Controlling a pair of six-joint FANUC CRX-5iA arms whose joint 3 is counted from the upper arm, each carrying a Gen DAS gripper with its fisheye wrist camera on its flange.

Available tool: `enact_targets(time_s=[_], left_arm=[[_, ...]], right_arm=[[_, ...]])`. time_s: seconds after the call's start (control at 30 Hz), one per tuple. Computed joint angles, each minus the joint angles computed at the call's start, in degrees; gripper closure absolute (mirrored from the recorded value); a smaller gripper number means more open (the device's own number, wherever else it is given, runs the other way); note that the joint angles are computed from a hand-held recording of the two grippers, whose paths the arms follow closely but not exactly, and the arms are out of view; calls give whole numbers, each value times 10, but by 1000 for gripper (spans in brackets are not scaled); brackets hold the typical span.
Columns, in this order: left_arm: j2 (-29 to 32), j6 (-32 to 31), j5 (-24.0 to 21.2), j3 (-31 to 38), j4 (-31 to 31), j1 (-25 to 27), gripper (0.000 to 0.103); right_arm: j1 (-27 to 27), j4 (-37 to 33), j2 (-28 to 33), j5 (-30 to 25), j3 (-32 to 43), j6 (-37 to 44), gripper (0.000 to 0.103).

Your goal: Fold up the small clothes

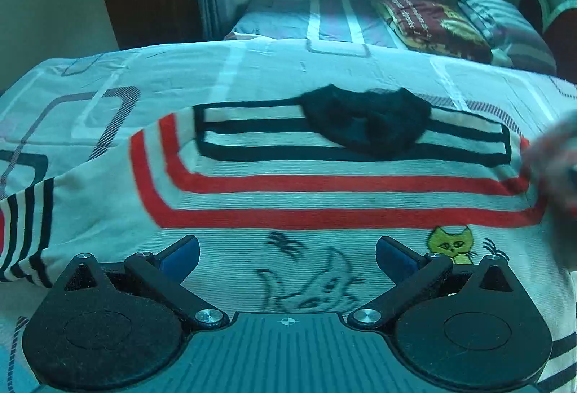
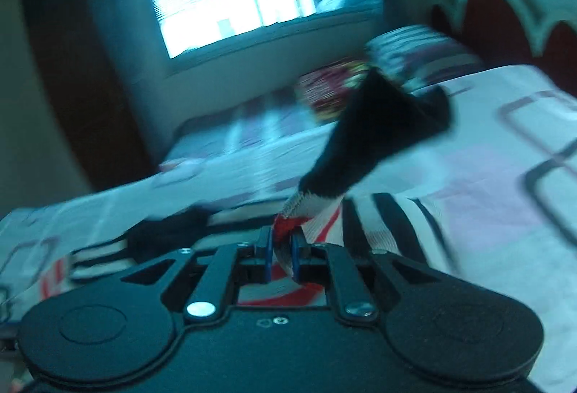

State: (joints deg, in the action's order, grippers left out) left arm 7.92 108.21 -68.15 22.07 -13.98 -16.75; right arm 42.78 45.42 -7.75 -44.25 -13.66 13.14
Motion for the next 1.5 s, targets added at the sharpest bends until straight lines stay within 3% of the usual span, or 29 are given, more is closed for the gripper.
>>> enact_targets(time_s=[0.03,0.1,0.17,0.23,0.3,0.37,0.5,0.67,0.77,0.8,0.83,0.87,0.9,1.07,1.1,1.13,1.2,1.3,1.4,1.47,1.5], left_arm=[[-4,-8,4,-7,13,9,0],[-12,-24,17,-22,47,28,0],[-19,-47,37,-42,87,46,0],[-18,-69,49,-55,124,58,0],[-8,-85,54,-63,171,69,0],[7,-98,64,-71,229,80,0],[38,-111,107,-83,307,78,0],[76,-132,163,-111,422,71,0],[87,-130,197,-120,442,63,0],[88,-133,208,-126,453,61,7],[89,-140,215,-131,466,60,20],[92,-170,225,-145,510,60,53],[103,-170,212,-141,527,60,65],[112,-147,233,-133,512,46,67],[112,-139,239,-132,504,43,85],[112,-119,239,-123,481,41,93],[107,-107,258,-131,481,39,93],[74,-91,327,-156,454,35,94],[41,-91,370,-183,452,47,94],[16,-82,383,-194,417,61,94],[6,-72,383,-197,398,68,94]], right_arm=[[7,-68,19,-5,33,67,92],[10,-193,49,-19,87,166,78],[14,-229,67,-47,112,199,70],[21,-215,56,-44,102,171,67],[34,-144,33,-46,70,113,56],[41,-81,8,-63,39,70,38],[53,-23,-27,-125,0,23,38],[50,-19,-51,-158,-25,-14,38],[49,-13,-58,-166,-38,-34,38],[49,-14,-58,-166,-41,-39,38],[47,-15,-59,-168,-42,-43,38],[47,-16,-61,-169,-45,-48,38],[46,-16,-65,-169,-50,-55,38],[45,-2,-66,-174,-60,-67,38],[44,0,-65,-179,-60,-68,38],[41,-3,-63,-179,-59,-70,38],[35,-10,-60,-173,-58,-74,39],[28,-15,-45,-179,-51,-75,44],[23,-17,-36,-169,-45,-73,64],[22,-17,-28,-167,-39,-64,80],[22,-18,-23,-166,-35,-60,80]])
